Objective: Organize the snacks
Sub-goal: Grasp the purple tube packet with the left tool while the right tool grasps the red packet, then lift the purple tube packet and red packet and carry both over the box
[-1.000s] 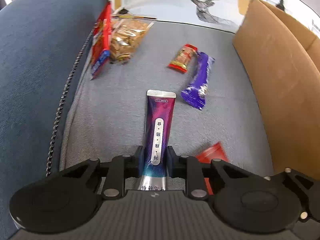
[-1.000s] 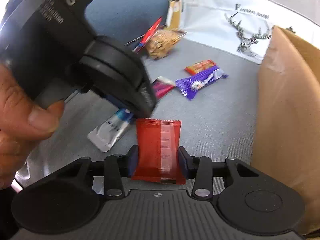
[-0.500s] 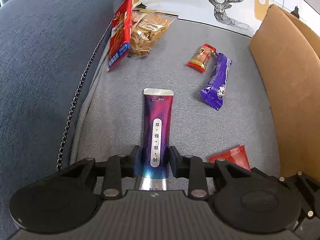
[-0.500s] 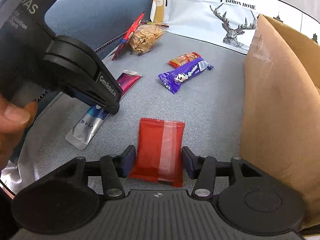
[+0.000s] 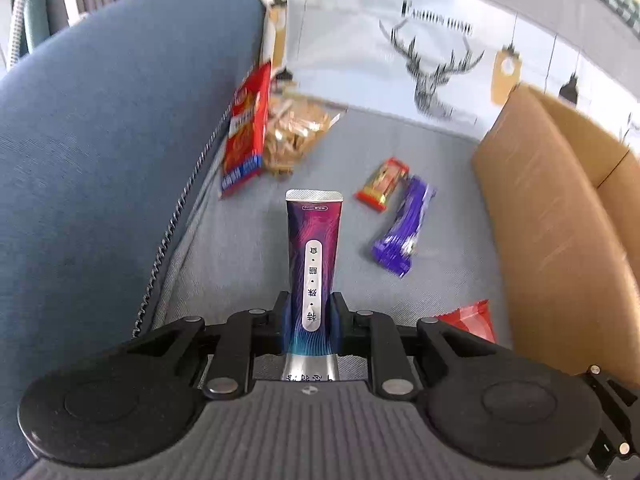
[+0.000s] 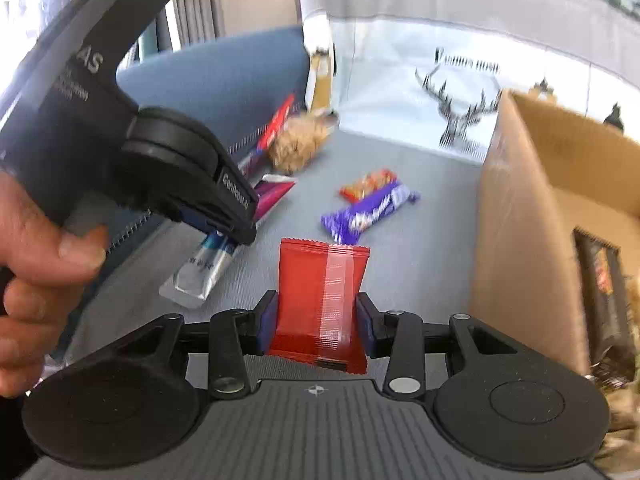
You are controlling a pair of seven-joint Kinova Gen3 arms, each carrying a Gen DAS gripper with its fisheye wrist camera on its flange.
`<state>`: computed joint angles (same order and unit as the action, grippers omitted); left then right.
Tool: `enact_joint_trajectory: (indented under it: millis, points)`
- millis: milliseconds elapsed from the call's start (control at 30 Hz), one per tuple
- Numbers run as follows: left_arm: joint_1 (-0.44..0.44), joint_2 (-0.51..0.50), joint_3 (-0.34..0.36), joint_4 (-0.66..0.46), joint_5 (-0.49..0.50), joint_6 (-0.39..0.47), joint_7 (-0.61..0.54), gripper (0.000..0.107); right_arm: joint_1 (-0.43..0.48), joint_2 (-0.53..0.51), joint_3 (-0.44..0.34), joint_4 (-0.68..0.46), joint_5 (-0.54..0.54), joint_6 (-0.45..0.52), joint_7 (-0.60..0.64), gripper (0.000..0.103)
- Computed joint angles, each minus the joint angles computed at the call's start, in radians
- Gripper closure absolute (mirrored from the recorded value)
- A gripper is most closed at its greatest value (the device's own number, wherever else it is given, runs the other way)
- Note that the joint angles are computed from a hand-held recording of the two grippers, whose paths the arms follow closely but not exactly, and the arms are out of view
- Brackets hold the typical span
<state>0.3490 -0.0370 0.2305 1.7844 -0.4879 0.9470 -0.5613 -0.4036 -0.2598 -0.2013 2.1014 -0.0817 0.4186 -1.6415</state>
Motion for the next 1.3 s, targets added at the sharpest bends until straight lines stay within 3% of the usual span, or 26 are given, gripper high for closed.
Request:
enact_joint_trajectory:
  millis: [133, 267, 500, 633, 767, 933, 1300]
  points:
    - [-0.001, -0.043, 0.021, 0.016, -0.035, -0.025, 0.064, 0.087, 0.012, -0.051, -0.009, -0.015, 0.010, 0.003, -0.017, 0.060]
    - [-0.004, -0.068, 0.064, 0.021, -0.099, -0.040, 0.135, 0.087, 0.001, -0.105, 0.038, -0.032, 0.000, -0.002, 0.016, 0.060]
    - [0.019, -0.072, 0.152, 0.030, -0.282, -0.061, 0.286, 0.087, -0.038, -0.168, 0.234, -0.129, -0.061, 0.018, 0.174, 0.060]
    - [0.068, -0.042, 0.187, 0.023, -0.409, -0.058, 0.364, 0.087, -0.017, -0.193, 0.329, -0.102, -0.071, -0.020, 0.274, 0.060]
    - [0.134, 0.002, 0.180, 0.011, -0.510, -0.075, 0.432, 0.087, 0.035, -0.176, 0.400, -0.104, -0.109, 0.043, 0.290, 0.060]
    - [0.211, 0.051, 0.145, -0.003, -0.607, -0.121, 0.528, 0.086, 0.037, -0.203, 0.499, -0.098, -0.157, 0.044, 0.385, 0.060]
    - [0.356, 0.159, 0.048, -0.064, -0.747, -0.254, 0.646, 0.086, 0.087, -0.194, 0.574, -0.086, -0.174, 0.034, 0.518, 0.060]
